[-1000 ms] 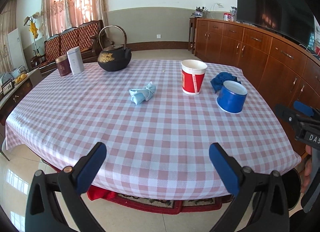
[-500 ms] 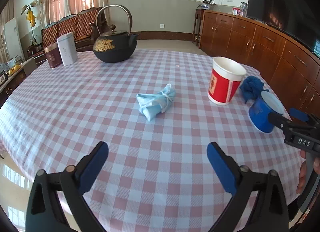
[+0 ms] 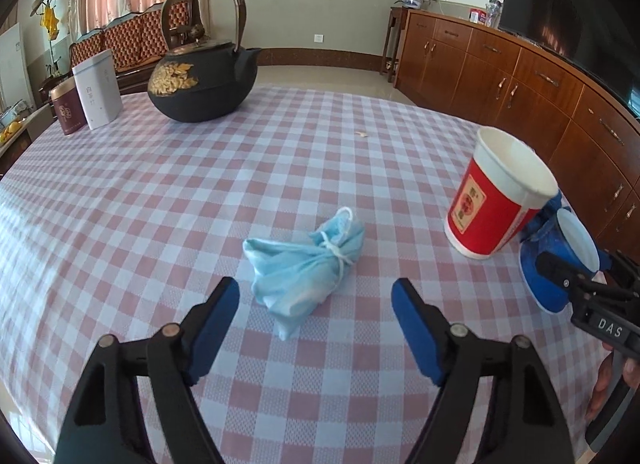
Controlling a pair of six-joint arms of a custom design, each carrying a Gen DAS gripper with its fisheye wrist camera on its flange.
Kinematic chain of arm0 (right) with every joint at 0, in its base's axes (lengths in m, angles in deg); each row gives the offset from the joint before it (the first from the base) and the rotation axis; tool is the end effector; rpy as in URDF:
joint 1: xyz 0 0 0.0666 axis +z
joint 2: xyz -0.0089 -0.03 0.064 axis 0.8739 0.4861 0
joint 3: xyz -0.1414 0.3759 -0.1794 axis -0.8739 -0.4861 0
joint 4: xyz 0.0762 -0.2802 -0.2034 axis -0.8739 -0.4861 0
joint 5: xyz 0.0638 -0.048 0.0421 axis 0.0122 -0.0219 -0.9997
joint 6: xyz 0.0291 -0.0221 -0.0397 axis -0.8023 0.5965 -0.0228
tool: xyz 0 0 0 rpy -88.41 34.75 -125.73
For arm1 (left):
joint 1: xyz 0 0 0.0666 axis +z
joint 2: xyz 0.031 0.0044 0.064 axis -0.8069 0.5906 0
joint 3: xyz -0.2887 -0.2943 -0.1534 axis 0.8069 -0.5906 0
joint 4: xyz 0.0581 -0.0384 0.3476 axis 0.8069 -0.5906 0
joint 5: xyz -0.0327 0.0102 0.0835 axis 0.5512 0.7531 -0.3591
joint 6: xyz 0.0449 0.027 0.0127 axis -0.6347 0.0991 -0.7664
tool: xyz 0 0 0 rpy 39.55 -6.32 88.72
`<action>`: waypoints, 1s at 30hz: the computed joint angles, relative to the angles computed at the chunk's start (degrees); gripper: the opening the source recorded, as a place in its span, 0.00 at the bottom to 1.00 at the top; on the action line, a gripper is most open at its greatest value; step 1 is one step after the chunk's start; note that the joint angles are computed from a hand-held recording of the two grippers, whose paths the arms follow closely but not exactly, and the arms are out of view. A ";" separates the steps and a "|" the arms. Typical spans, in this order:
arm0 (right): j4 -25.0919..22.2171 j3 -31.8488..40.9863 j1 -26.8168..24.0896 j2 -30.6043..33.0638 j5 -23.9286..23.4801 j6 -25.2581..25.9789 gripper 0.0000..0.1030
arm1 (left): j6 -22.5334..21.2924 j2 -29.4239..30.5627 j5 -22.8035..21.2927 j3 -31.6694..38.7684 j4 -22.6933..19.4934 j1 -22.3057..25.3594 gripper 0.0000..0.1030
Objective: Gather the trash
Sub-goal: 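Grasp the light-blue mask with the left tool while the right tool grasps the blue bucket rim, then carry the mask in the left tool and blue bucket in the right tool over the bin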
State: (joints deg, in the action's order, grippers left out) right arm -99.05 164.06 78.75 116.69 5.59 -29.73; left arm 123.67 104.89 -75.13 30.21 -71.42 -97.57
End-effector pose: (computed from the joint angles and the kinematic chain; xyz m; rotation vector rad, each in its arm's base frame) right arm 0.4243 0.1481 0.5528 -1.0121 2.1923 0.3419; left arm 0.2589 -0.2167 0.5544 -0.8419 2.2651 0.1794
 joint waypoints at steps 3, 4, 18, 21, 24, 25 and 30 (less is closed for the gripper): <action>0.40 0.42 0.62 0.56 0.36 0.02 0.76 | -4.08 -0.54 3.56 -1.00 3.95 2.78 0.62; 0.21 0.71 0.77 0.79 0.22 0.01 0.76 | -4.62 -0.12 3.80 -0.58 3.54 3.20 0.60; -1.20 0.59 0.73 -0.20 -2.36 0.67 0.75 | -1.05 -1.14 0.77 -0.80 2.62 -0.83 0.20; -1.38 -0.32 0.02 -1.26 -2.90 1.00 0.75 | 1.56 -1.67 -0.76 -0.79 1.53 -3.31 0.17; -1.99 -1.00 -1.00 -2.34 -3.73 1.35 0.75 | 4.54 -1.41 -2.44 0.26 -0.75 -6.24 0.16; -2.03 -1.34 -1.44 -2.88 -4.09 1.59 0.75 | 5.41 -1.19 -2.95 0.71 -1.50 -7.21 0.16; -3.29 -2.21 -3.79 -4.96 -5.78 3.38 0.75 | 8.70 -0.50 -5.62 2.24 -2.92 -11.04 0.15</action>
